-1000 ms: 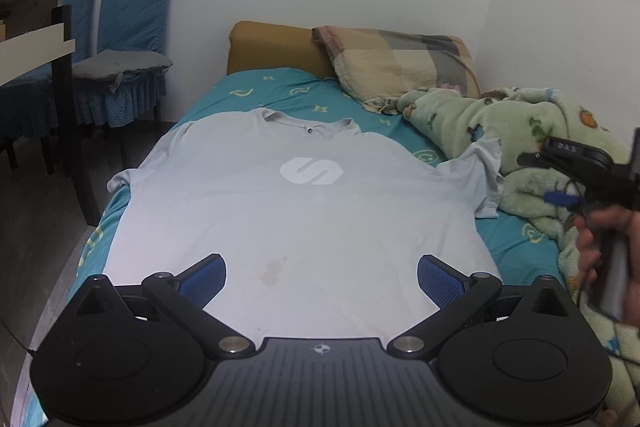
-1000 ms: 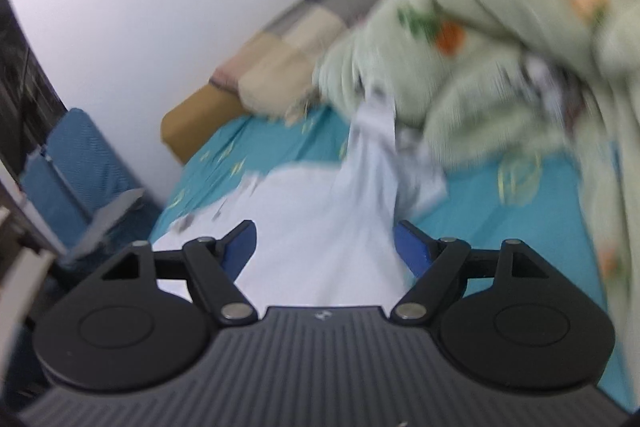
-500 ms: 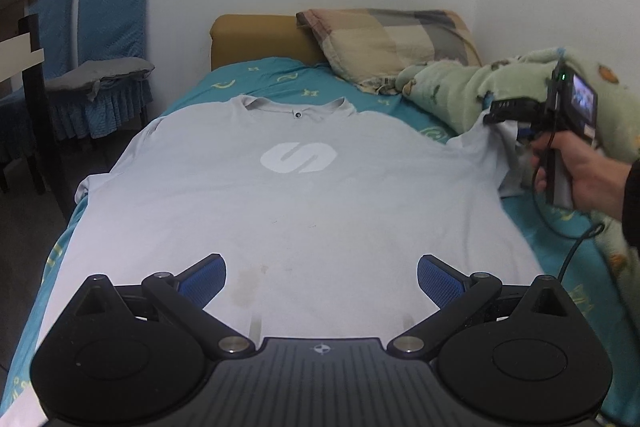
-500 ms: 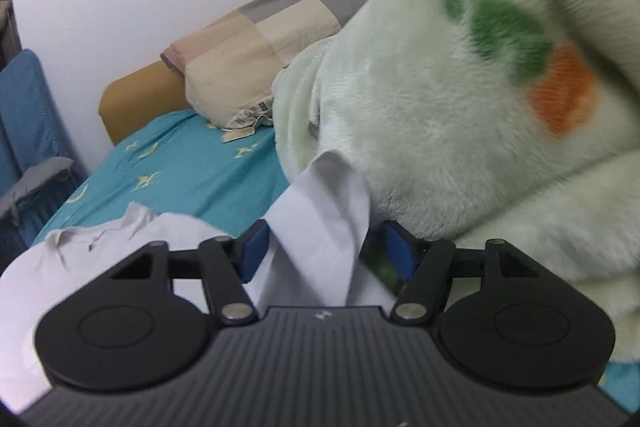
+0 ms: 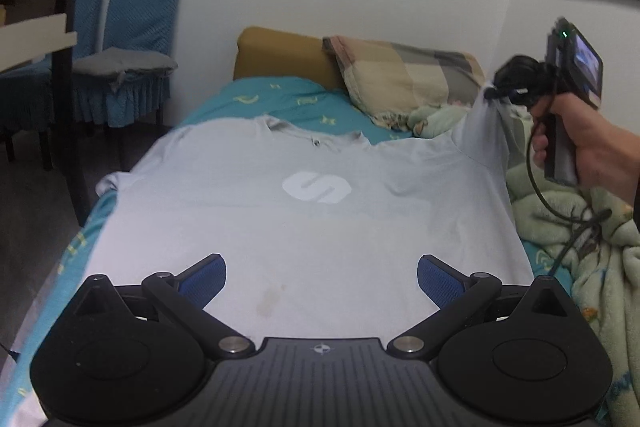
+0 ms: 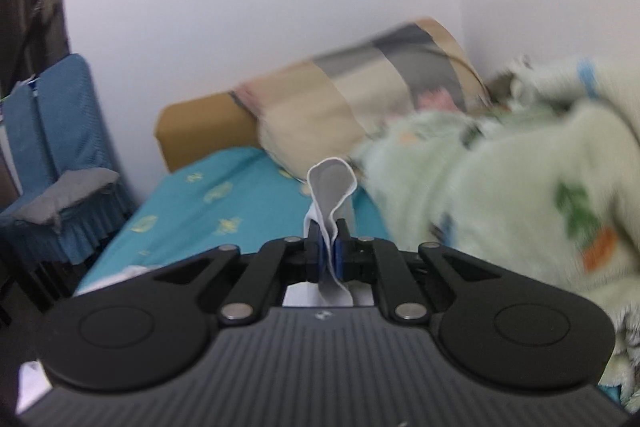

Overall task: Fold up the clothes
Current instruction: 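Grasp the sleeve with the right gripper and fold it across the shirt body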

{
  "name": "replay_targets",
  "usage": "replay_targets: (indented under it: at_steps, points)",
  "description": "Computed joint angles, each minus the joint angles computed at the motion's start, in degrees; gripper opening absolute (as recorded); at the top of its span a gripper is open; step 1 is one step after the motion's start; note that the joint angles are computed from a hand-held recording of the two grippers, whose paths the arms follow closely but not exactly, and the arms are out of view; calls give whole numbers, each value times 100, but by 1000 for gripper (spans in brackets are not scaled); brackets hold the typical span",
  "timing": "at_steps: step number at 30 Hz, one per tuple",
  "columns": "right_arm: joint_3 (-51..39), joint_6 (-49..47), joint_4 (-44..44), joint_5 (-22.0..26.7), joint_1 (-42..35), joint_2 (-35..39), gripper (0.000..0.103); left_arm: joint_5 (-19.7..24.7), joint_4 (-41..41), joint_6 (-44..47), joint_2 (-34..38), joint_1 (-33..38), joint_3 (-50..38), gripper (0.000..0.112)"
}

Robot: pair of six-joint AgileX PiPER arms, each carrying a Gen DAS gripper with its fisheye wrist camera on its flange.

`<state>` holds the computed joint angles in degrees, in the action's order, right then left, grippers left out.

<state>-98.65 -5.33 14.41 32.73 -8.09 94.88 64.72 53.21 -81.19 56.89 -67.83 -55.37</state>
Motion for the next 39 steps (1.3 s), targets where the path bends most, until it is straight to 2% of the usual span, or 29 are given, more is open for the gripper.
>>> replay_targets:
  at_steps: [2,3,5,8,10,13,16,19,21,22,23,24,26,29,32,36,39]
  points:
    - [-547,804,-956,296,608,104,9,225,63,142,-228,24,-60,103]
    - [-853,1143,-1369,474,917,220,9,203,45,260,-323,208,-63,103]
    - [-1412,1622,-1921,792,1504,541,9,-29,-154,644,-475,850,-75,103]
    - [-2281,1970,-2417,1192,2291,1205,9,-681,-573,1148,-601,2115,36,103]
    - [-2587,2164,-2730,1201,2695,1671,9,-1104,-889,1369,-586,2817,154,103]
    - [-2842,2410,-2754,1103,2976,2321,9,-1671,-1490,1843,-482,3696,307,103]
    - [-2684,2683,-3002,806,3171,2721,9,-2131,-2013,2312,-322,4359,452,103]
    - [-2818,2641,-2781,685,3146,3126,12,-2473,-2540,2834,-175,4885,540,103]
    - [-2657,2676,-2571,519,3051,3178,31,-2613,-2734,3050,-63,5055,570,103]
    - [-2455,2869,-2656,349,3024,3117,62,-2680,-2829,3156,-5,5135,583,103]
    - [-2141,3177,-2899,85,3016,2987,87,-2746,-2958,3298,40,5210,593,103]
    - [-1750,3473,-3206,-256,3013,2805,89,-2812,-3127,3486,43,5251,606,103]
    - [-1117,3536,-3329,-736,2943,2432,87,-2916,-3024,3443,8,5129,666,103]
    - [-367,3299,-3058,-1016,2805,1850,87,-3045,-2693,3157,-62,4913,720,103]
    - [775,3375,-3109,-1343,2687,898,87,-3213,-2587,3064,-143,4801,745,103]
    - [2227,3252,-2941,-1444,2583,-594,87,-2956,-1478,2253,-330,4072,744,103]
    - [3126,3611,-3245,-1080,2723,-1902,87,-2553,-968,1812,-480,3527,679,103]
